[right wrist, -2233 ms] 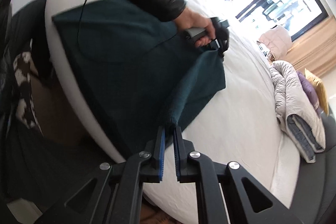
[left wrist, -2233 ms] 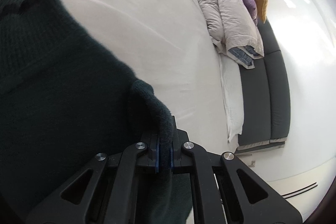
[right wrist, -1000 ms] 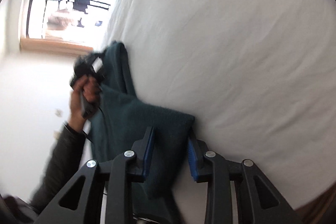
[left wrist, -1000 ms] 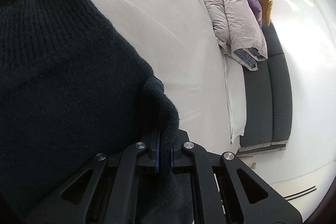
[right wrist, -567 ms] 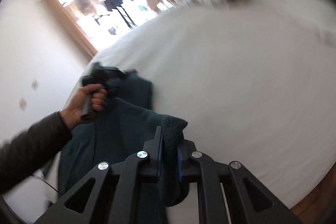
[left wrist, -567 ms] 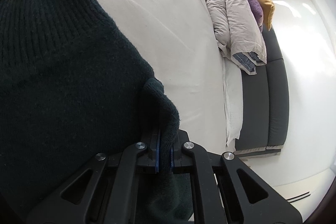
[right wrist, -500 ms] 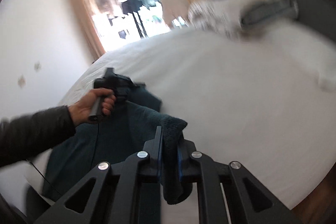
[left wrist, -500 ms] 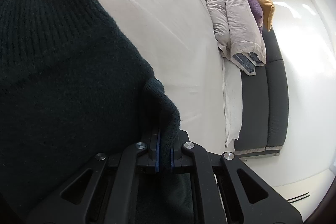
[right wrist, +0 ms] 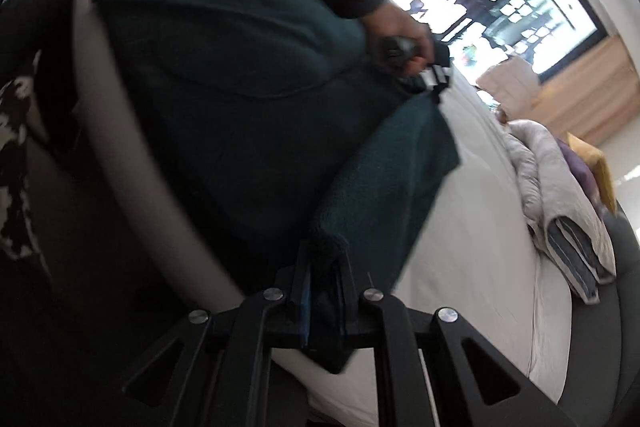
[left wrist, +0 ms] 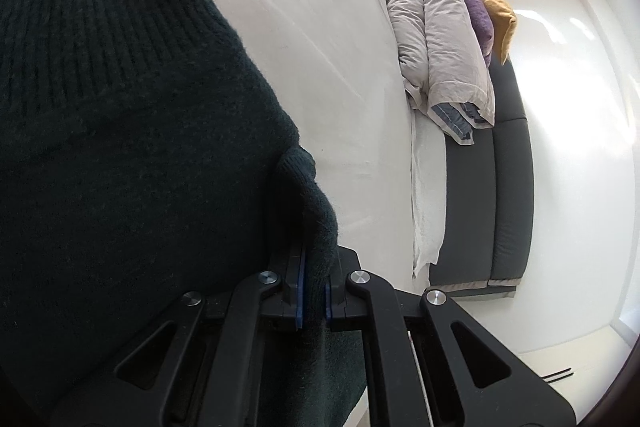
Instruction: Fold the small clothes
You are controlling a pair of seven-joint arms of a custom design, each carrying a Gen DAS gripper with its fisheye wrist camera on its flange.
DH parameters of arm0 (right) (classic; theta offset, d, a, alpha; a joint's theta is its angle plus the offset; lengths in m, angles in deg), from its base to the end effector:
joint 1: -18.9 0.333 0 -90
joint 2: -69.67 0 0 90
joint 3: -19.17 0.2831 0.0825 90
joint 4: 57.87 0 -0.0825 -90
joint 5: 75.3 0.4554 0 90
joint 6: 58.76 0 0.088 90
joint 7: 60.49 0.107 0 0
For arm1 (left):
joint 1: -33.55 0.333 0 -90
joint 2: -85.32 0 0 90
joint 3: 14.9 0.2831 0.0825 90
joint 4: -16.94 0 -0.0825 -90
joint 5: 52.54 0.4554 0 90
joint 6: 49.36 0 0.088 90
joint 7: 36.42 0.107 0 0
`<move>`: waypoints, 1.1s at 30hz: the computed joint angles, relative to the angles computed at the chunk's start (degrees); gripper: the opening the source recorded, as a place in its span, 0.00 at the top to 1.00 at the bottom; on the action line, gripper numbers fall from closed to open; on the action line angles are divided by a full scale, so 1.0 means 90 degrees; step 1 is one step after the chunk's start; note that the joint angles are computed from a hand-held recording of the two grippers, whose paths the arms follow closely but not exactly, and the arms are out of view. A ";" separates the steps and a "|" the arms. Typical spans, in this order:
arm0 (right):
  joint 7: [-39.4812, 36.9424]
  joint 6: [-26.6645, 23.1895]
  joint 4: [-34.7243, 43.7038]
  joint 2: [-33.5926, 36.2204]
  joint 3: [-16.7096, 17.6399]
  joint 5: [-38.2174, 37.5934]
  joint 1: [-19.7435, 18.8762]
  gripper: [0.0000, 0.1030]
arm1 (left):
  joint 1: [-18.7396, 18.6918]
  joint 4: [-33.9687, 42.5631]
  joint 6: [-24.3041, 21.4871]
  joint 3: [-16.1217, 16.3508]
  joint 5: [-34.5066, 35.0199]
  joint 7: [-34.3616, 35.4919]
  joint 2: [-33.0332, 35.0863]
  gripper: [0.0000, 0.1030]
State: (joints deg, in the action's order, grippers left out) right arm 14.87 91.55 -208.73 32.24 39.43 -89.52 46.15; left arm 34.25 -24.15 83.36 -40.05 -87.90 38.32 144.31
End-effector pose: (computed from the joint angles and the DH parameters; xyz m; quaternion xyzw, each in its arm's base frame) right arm 0.3279 0.3552 0.4505 -0.9271 0.1440 -0.3108 0.1521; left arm 0.8596 -0.1785 0.4087 0.7318 -0.4527 0.4478 0.2429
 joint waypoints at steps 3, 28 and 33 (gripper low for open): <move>-0.0547 -0.0501 0.0127 0.0166 -0.0429 0.0559 0.0450 0.87 | 0.0073 -0.0144 -0.0026 -0.0039 -0.0084 -0.0061 -0.0083 0.94; -0.1007 -0.1571 0.2081 0.2239 -0.2894 0.7363 0.0022 0.59 | 0.0182 -0.2082 -0.0269 0.0699 0.0827 0.0051 -0.2063 0.91; -0.0469 -0.2514 0.2555 0.2961 -0.2699 0.7384 -0.0445 0.59 | 0.0266 -0.2541 -0.0231 0.0724 0.0843 0.0371 -0.2478 0.91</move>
